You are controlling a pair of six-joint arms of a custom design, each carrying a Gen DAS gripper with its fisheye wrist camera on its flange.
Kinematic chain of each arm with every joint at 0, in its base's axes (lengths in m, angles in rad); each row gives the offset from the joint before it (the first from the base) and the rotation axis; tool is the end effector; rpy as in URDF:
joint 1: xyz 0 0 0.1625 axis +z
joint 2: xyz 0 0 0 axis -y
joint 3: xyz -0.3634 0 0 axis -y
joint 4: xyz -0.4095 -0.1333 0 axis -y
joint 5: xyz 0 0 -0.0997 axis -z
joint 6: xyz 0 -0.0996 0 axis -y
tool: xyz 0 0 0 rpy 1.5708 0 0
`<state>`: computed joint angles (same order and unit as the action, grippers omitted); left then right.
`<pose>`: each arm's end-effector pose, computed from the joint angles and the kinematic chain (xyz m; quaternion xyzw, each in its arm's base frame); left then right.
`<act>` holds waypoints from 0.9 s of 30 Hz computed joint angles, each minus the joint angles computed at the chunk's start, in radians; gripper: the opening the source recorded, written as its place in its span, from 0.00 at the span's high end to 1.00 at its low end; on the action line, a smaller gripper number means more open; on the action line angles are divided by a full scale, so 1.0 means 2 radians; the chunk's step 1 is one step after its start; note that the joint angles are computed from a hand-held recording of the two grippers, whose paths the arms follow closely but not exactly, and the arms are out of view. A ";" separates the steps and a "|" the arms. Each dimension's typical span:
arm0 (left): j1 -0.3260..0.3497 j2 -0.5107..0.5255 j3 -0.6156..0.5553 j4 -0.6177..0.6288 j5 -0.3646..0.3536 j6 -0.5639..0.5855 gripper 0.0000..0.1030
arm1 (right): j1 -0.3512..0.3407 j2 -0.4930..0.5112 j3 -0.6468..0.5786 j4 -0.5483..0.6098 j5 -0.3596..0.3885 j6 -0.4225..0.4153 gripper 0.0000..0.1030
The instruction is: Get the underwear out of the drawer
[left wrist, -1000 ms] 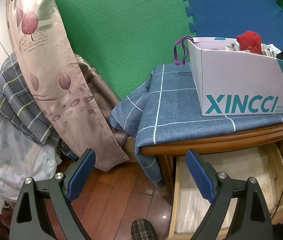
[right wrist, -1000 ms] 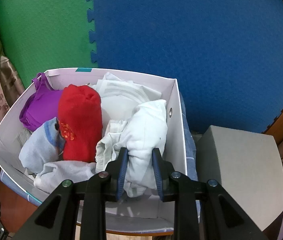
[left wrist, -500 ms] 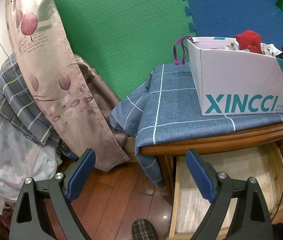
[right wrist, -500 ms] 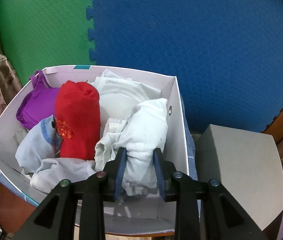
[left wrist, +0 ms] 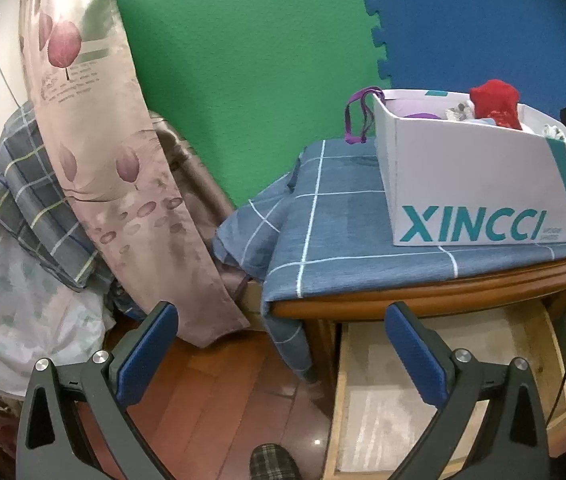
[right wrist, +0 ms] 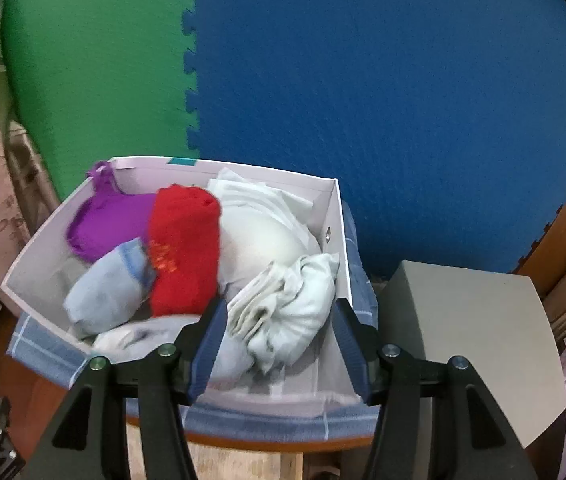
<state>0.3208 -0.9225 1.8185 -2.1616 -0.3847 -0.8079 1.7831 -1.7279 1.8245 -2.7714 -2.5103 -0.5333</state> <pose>-0.4595 -0.3904 0.0668 0.2626 0.7810 -0.4083 0.3929 0.1461 -0.4269 0.5445 0.0555 -0.7936 0.4000 0.4552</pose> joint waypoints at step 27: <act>-0.077 0.061 -0.094 -0.105 -0.061 0.034 0.00 | 0.088 -0.133 0.126 -0.002 -0.062 0.020 0.43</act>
<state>0.1678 -0.7999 1.6310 -2.3720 -0.5064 -0.7390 1.9598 -1.9937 2.0769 -2.7749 -2.6344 -0.4924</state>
